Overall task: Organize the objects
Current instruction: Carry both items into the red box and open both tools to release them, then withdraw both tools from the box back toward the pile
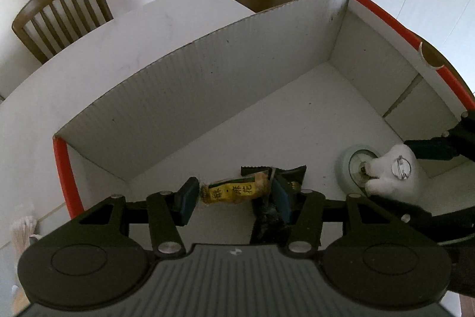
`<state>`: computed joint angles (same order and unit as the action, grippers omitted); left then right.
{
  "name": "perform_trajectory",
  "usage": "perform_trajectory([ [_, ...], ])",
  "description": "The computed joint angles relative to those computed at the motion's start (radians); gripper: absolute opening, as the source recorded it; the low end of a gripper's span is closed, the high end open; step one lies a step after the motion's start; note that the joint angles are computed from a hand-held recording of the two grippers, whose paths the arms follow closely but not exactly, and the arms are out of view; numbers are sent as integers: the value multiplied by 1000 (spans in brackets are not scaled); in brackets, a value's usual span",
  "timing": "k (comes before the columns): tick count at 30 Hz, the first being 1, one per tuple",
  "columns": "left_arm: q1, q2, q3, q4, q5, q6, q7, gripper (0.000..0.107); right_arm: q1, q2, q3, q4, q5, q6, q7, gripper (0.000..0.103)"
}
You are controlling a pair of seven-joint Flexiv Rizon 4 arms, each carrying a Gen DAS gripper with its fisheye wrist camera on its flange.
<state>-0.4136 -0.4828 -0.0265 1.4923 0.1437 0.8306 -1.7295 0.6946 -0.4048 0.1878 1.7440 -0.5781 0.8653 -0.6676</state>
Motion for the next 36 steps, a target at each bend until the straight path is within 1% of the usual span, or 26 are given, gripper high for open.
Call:
perform_trajectory([
  [1, 0, 0, 0, 0, 0, -2, 0, 55, 0, 0, 1, 0, 0, -1, -4, 56],
  [3, -7, -1, 7, -8, 14, -3, -11, 59, -5, 1, 1, 2, 4, 6, -9, 56],
  [6, -5, 10, 7, 10, 21, 26, -10, 65, -9, 12, 2, 12, 8, 23, -3, 58],
  [10, -2, 33, 5, 41, 20, 67, -22, 65, -7, 28, -3, 27, -8, 43, 23, 61],
  [18, 4, 101, 3, 116, 21, 155, -37, 65, -11, 91, -7, 83, -77, 93, 110, 61],
  [20, 14, 119, -4, 139, 9, 186, -34, 65, -16, 109, -7, 100, -98, 112, 142, 61],
  [26, 20, 195, -7, 228, 19, 277, -34, 65, -24, 160, 1, 133, -149, 141, 264, 61],
  [30, 45, 252, -27, 306, -32, 348, -15, 65, -24, 188, 11, 150, -199, 157, 342, 62],
  [32, 54, 288, -34, 352, -47, 388, 5, 65, -20, 200, 12, 159, -243, 171, 405, 62],
  [33, 62, 306, -42, 378, -68, 409, 25, 65, -20, 206, 14, 162, -260, 181, 435, 62],
  [36, 80, 358, -60, 448, -134, 461, 83, 65, -7, 209, 23, 149, -308, 166, 501, 62],
])
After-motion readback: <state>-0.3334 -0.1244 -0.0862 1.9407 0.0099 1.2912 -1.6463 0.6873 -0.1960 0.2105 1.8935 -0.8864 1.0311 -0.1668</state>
